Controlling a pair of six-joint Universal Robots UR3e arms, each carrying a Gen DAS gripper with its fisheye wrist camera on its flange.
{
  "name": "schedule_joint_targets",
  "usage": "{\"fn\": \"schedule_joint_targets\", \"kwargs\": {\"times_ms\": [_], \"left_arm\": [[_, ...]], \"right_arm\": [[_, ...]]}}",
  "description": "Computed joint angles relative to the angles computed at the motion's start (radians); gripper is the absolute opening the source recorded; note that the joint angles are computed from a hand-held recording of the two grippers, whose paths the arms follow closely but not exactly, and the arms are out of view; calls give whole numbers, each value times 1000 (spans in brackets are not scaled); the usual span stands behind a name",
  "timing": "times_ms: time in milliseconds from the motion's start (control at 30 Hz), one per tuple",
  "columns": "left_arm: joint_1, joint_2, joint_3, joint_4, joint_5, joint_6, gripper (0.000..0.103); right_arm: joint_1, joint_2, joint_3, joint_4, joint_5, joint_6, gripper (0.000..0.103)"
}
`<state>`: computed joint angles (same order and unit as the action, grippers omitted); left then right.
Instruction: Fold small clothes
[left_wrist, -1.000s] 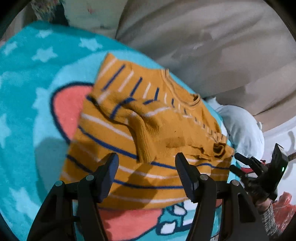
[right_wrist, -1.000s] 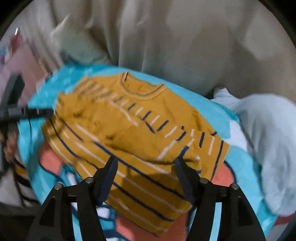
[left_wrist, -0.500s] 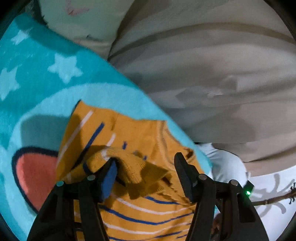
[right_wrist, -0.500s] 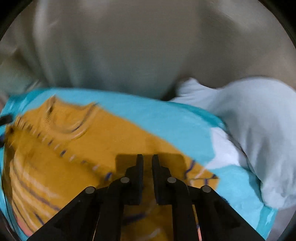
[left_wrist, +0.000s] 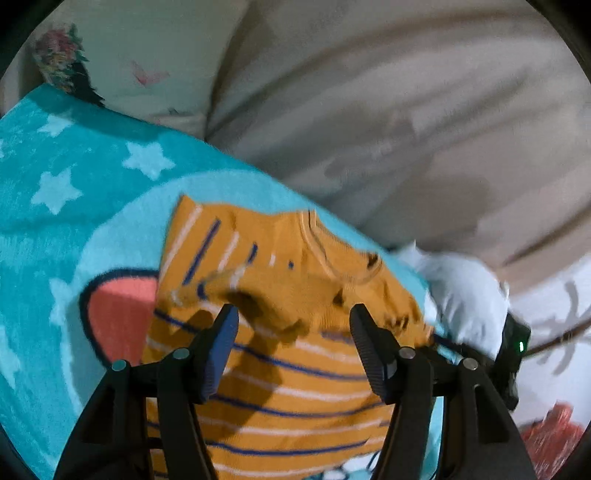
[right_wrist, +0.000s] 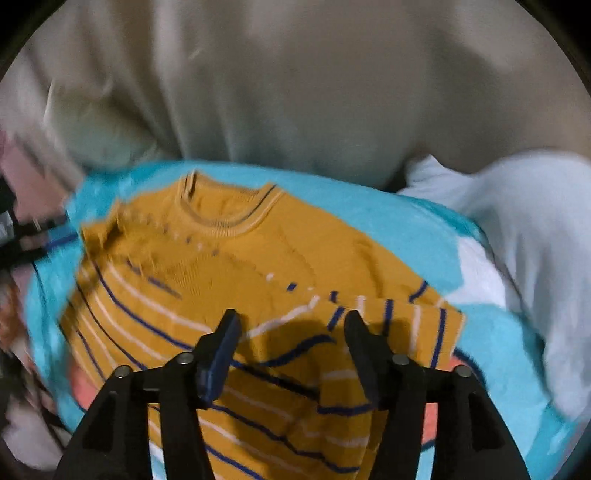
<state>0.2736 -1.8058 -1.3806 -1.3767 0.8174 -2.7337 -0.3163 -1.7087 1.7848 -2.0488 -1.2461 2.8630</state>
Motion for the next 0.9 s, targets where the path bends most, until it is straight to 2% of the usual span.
{"fn": "schedule_joint_targets", "kwargs": {"times_ms": [100,167,233,267,300,400,533,667,733,800,900], "left_arm": [[-34,-8,16,-90,17,118,62],[-31,16,3,-156,-6,202,62],[-3,38,-4,-249,-57,290,62],[14,44,-3,-293,-77,326,62],[16,44,-3,-294,-70,326,62],[-31,16,-6,-176,27,257,62],[-136,-127,121,-75,113,181,62],[-219,-328,352,71,195,-32,62],[-230,-440,503,93,212,-163,62],[-229,-540,651,71,212,-271,62],[-210,-584,719,33,162,-338,62]], "right_arm": [[101,109,-48,-57,-90,-5,65],[136,149,-50,-98,-118,2,65],[142,168,-62,-100,-110,16,50],[136,172,-71,-89,-92,27,32],[135,182,-80,-87,-88,47,26],[104,171,-67,-106,-63,80,19],[40,183,-77,-105,-8,156,19],[8,236,-121,-110,7,229,19],[7,258,-143,-112,-7,259,26],[-5,246,-143,-118,-8,283,38],[-60,186,-103,-137,25,309,49]]}}
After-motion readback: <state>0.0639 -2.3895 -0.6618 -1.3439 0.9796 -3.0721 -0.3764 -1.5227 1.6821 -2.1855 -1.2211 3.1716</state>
